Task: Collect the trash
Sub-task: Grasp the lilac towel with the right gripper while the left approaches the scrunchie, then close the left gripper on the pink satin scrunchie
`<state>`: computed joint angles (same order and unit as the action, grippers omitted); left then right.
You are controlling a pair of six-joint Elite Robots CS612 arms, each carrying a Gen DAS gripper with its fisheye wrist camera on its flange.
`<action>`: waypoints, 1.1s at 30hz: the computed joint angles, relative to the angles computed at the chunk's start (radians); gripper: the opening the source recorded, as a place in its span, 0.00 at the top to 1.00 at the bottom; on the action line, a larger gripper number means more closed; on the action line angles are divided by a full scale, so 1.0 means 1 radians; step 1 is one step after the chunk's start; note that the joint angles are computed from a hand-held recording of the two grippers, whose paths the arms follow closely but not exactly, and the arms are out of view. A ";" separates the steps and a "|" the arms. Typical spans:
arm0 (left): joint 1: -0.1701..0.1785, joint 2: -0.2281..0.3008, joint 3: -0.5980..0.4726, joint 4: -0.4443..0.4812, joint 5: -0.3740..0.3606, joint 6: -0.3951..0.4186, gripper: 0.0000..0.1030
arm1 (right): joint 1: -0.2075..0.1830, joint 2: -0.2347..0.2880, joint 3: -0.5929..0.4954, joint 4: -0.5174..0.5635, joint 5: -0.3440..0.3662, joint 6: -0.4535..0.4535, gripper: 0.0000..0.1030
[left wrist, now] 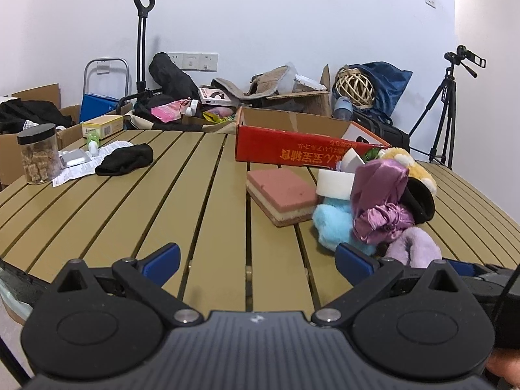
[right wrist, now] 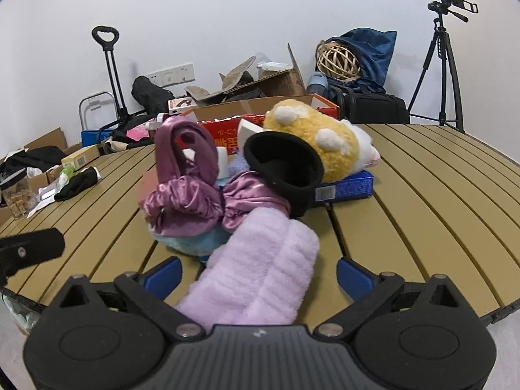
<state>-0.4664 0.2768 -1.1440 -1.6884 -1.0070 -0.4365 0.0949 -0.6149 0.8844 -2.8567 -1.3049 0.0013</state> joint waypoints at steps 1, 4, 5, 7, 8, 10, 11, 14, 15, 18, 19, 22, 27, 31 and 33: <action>0.000 0.000 0.000 0.000 0.001 0.001 0.00 | 0.001 0.001 -0.004 0.004 0.000 -0.003 0.16; 0.000 0.001 -0.003 0.002 0.000 -0.002 0.00 | 0.004 0.002 -0.005 0.009 0.000 -0.016 0.24; 0.001 0.002 -0.005 0.003 -0.007 -0.007 0.00 | 0.004 0.002 -0.005 0.010 -0.001 -0.021 0.29; 0.002 0.001 -0.006 0.005 -0.012 -0.013 0.00 | 0.005 0.002 -0.005 0.014 -0.003 -0.032 0.33; 0.002 0.001 -0.006 0.005 -0.010 -0.014 0.00 | 0.004 0.002 -0.003 0.016 0.004 -0.036 0.38; 0.002 0.002 -0.009 0.001 -0.012 -0.014 0.00 | 0.002 -0.002 0.003 0.013 0.009 -0.041 0.43; 0.001 0.003 -0.011 -0.001 -0.012 -0.014 0.00 | 0.001 -0.005 0.008 0.008 0.013 -0.044 0.46; 0.001 0.003 -0.013 -0.002 -0.013 -0.016 0.00 | -0.004 -0.007 0.012 -0.002 0.025 -0.037 0.53; 0.001 0.003 -0.012 -0.002 -0.013 -0.016 0.00 | -0.006 -0.008 0.016 -0.008 0.030 -0.030 0.54; 0.000 0.001 -0.012 0.004 -0.006 -0.015 0.00 | -0.011 -0.013 0.027 -0.029 0.040 -0.017 0.57; -0.001 0.001 -0.011 0.005 -0.004 -0.016 0.00 | -0.013 -0.015 0.031 -0.037 0.039 -0.011 0.58; -0.001 -0.002 -0.008 0.007 -0.006 -0.020 0.00 | -0.020 -0.021 0.043 -0.060 0.035 0.007 0.60; -0.002 -0.007 0.003 -0.002 -0.013 -0.014 0.00 | -0.031 -0.027 0.058 -0.098 0.021 0.042 0.60; -0.006 -0.015 0.022 -0.015 -0.031 -0.001 0.00 | -0.039 -0.032 0.070 -0.116 0.007 0.061 0.60; -0.008 -0.018 0.031 -0.019 -0.040 0.004 0.00 | -0.043 -0.034 0.076 -0.125 0.001 0.070 0.60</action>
